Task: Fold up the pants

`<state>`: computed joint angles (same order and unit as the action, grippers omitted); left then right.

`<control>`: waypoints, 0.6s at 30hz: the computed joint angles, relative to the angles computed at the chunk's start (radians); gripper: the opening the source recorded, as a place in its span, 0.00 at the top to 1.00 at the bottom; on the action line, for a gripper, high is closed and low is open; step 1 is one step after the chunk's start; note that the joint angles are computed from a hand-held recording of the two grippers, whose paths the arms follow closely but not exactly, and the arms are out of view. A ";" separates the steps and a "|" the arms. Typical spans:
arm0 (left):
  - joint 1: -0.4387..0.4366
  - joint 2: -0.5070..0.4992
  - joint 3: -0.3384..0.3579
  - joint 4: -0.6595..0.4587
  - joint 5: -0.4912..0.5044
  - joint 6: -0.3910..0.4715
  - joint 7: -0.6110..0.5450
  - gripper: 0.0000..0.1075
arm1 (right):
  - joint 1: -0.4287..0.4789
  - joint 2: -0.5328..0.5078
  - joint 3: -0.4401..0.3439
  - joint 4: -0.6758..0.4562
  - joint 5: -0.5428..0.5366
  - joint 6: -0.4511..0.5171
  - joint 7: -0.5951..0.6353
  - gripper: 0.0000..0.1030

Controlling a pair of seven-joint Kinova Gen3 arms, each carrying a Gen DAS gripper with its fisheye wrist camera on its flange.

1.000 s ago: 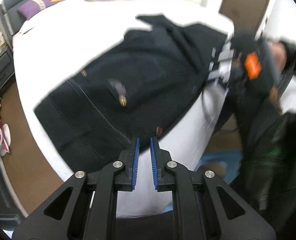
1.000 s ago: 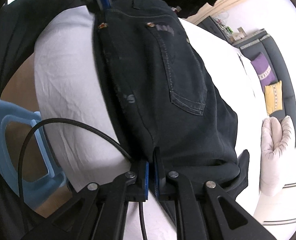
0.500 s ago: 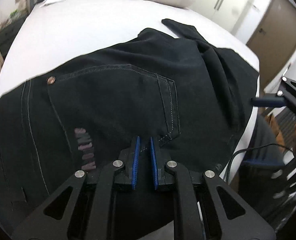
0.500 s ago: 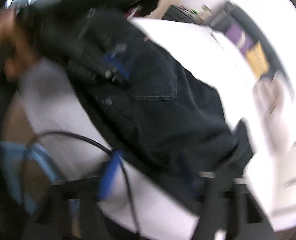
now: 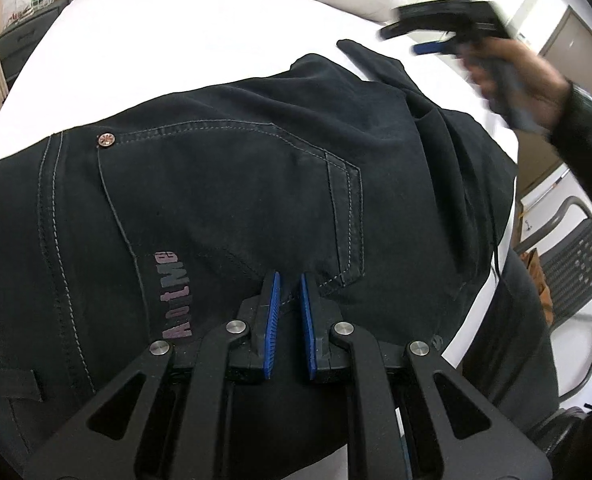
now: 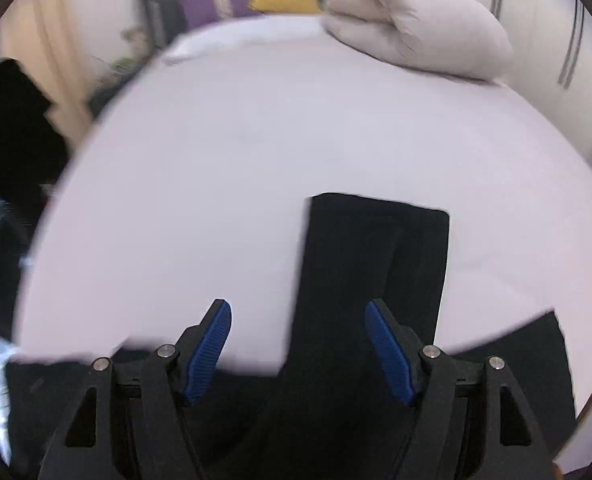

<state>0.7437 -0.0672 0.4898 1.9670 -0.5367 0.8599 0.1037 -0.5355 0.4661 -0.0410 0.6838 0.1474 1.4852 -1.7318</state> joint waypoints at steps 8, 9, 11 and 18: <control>-0.040 -0.033 -0.006 0.033 0.044 -0.056 -0.037 0.90 | -0.028 0.154 0.048 -0.113 0.047 0.059 -0.002 0.70; -0.045 -0.032 -0.002 0.035 0.044 -0.057 -0.038 0.90 | -0.038 0.131 0.071 -0.071 0.036 0.024 0.001 0.88; -0.052 -0.032 0.004 0.033 0.045 -0.050 -0.042 0.90 | -0.042 0.073 0.109 0.021 0.002 -0.058 0.002 0.94; -0.045 0.006 0.011 -0.015 0.031 -0.001 -0.046 0.90 | 0.212 -0.238 0.099 0.307 -0.256 -0.272 -0.064 0.95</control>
